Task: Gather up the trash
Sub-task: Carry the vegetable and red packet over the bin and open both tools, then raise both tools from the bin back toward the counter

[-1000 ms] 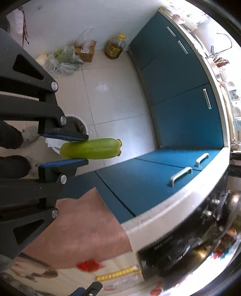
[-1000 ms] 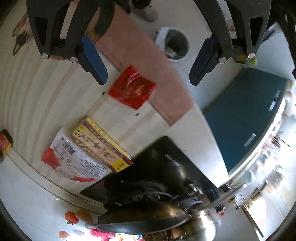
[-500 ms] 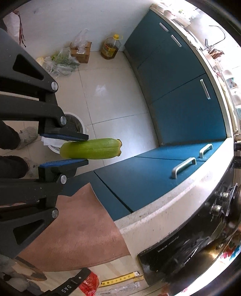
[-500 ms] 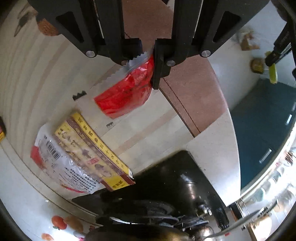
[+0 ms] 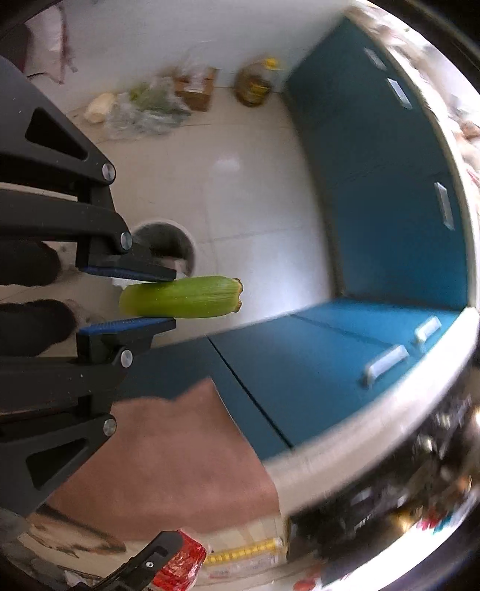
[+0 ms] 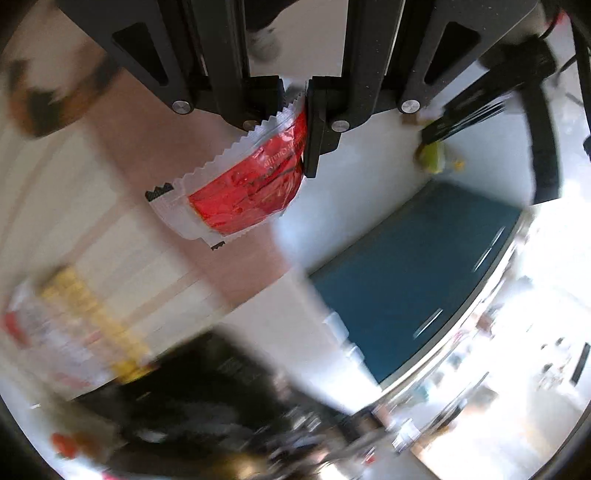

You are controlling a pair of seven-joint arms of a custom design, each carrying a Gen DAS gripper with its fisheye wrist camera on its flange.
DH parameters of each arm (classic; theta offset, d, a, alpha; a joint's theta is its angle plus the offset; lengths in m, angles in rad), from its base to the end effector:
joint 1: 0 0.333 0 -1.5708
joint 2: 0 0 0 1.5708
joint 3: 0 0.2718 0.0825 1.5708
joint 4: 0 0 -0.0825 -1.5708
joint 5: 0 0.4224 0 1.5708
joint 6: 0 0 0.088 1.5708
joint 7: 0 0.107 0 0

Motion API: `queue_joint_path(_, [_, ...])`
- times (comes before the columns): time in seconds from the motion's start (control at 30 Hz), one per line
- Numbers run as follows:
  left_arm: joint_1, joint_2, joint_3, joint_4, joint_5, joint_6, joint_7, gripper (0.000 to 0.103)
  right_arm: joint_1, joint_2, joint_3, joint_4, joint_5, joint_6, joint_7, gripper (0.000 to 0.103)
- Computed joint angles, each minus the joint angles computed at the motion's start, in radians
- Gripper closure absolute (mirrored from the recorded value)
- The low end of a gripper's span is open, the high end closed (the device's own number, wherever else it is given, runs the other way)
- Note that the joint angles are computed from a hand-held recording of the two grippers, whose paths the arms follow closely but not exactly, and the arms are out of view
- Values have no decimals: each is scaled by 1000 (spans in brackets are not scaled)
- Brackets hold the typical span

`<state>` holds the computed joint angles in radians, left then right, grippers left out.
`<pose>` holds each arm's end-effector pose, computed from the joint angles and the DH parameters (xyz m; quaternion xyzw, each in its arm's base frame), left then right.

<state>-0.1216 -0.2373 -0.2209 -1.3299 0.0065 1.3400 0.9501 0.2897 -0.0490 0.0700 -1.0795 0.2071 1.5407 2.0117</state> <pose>0.4336 -0.1763 0.7988 -0.7928 0.5968 -0.1063 0.0637 0.4752 0.2046 0.8480 -0.6742 0.6878 -0.0039 0.2692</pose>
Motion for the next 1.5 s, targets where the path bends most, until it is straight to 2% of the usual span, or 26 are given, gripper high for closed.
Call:
queue_joint_path(0.17, [52, -254, 70, -408, -78, 61, -6, 87, 55, -99, 32, -297, 86, 109, -49, 95])
queue_joint_path(0.33, [108, -417, 113, -786, -183, 196, -14, 87, 101, -138, 34, -596, 179, 246, -104, 95])
queue_joint_path(0.47, [131, -430, 137, -1004, -273, 338, 36, 87, 129, -133, 27, -830, 302, 370, -151, 95])
queue_joint_path(0.67, [142, -328, 180, -1171, -422, 528, 152, 83, 135, 5, 32, -928, 373, 500, -261, 94])
queue_joint_path(0.77, [150, -262, 172, -1182, -447, 560, 176, 76, 118, 112, 45, -898, 379, 485, -255, 91])
queue_joint_path(0.8, [157, -258, 163, -1187, -435, 570, 172, 65, 113, 132, 51, -893, 368, 481, -255, 79])
queue_joint_path(0.83, [162, -265, 154, -1191, -414, 570, 167, 47, 113, 136, 59, -899, 332, 487, -238, 57])
queue_joint_path(0.87, [168, -278, 144, -1194, -385, 567, 161, 36, 113, 140, 66, -897, 314, 489, -229, 47])
queue_joint_path(0.9, [170, -297, 144, -1200, -374, 562, 161, 20, 108, 134, 69, -901, 315, 491, -232, 35])
queue_joint_path(0.93, [174, -311, 139, -1195, -352, 545, 158, 12, 106, 125, 71, -903, 304, 488, -228, 29])
queue_joint_path(1.0, [182, -344, 122, -1176, -283, 495, 148, 10, 114, 102, 76, -889, 210, 467, -203, 26])
queue_joint_path(1.03, [187, -369, 108, -1160, -238, 468, 138, 9, 119, 99, 78, -869, 150, 443, -187, 12])
queue_joint_path(1.1, [191, -406, 83, -1115, -156, 408, 127, 9, 138, 82, 87, -817, -3, 387, -139, 0])
queue_joint_path(1.2, [188, -466, 63, -1026, -59, 334, 147, 0, 157, 33, 96, -735, -132, 293, -107, 0])
queue_joint_path(1.3, [186, -494, 54, -892, -4, 271, 170, 0, 167, -4, 97, -627, -170, 210, -105, 0])
queue_joint_path(1.37, [189, -479, 42, -755, 37, 226, 192, 0, 169, -23, 93, -540, -166, 164, -104, 0])
queue_joint_path(1.5, [189, -360, 5, -445, 102, 150, 230, 0, 155, 19, 79, -234, -122, 39, -54, 0])
